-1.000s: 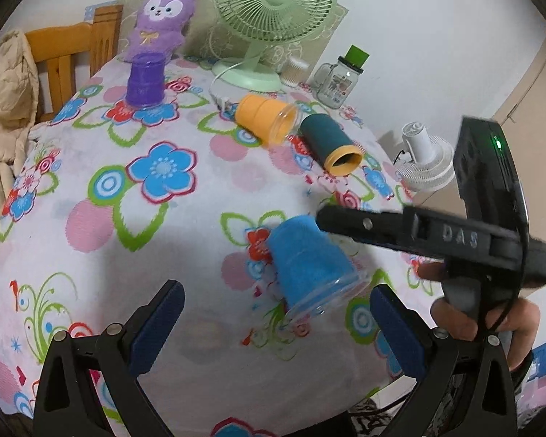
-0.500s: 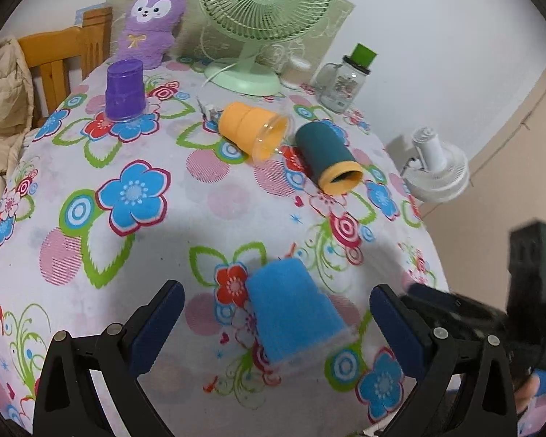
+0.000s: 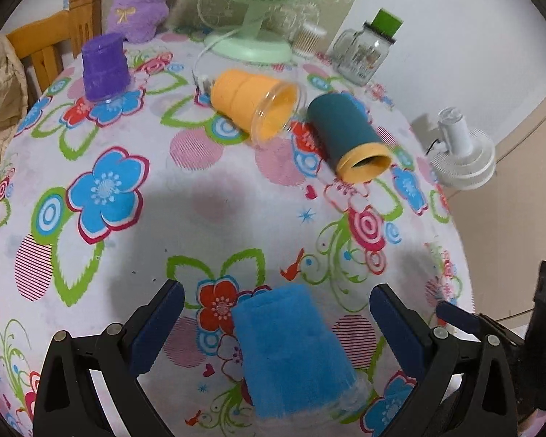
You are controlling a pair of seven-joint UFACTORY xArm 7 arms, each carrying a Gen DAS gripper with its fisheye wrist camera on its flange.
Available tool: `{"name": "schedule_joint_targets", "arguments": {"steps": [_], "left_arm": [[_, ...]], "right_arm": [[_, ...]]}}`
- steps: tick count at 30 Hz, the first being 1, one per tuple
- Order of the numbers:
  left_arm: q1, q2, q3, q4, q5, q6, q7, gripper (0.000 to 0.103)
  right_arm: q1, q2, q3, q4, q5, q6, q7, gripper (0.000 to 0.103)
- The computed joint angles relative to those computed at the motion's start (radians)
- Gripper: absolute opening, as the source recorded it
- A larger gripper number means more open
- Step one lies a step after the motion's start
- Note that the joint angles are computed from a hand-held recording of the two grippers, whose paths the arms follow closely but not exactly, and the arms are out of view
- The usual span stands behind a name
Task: Flip cup upside down
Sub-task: 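Rotate the right gripper to turn the blue cup rim-down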
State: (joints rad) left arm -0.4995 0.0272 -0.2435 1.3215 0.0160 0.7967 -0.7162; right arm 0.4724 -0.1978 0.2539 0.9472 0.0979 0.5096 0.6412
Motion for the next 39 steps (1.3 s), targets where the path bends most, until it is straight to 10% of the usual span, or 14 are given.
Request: {"name": "schedule_joint_targets", "arguments": {"steps": [7, 16, 39], "left_arm": [[0.005, 0.042, 0.009, 0.034, -0.043, 0.073, -0.03, 0.098], [0.005, 0.072, 0.009, 0.068, -0.094, 0.119, 0.014, 0.059], [-0.014, -0.006, -0.004, 0.077, 0.02, 0.098, -0.036, 0.056]], "right_arm": [[0.008, -0.006, -0.016, -0.023, 0.05, -0.03, -0.043, 0.084], [0.015, -0.004, -0.021, -0.027, 0.091, -0.045, -0.085, 0.084], [0.031, -0.016, -0.005, -0.018, 0.09, -0.053, -0.1, 0.084]]}}
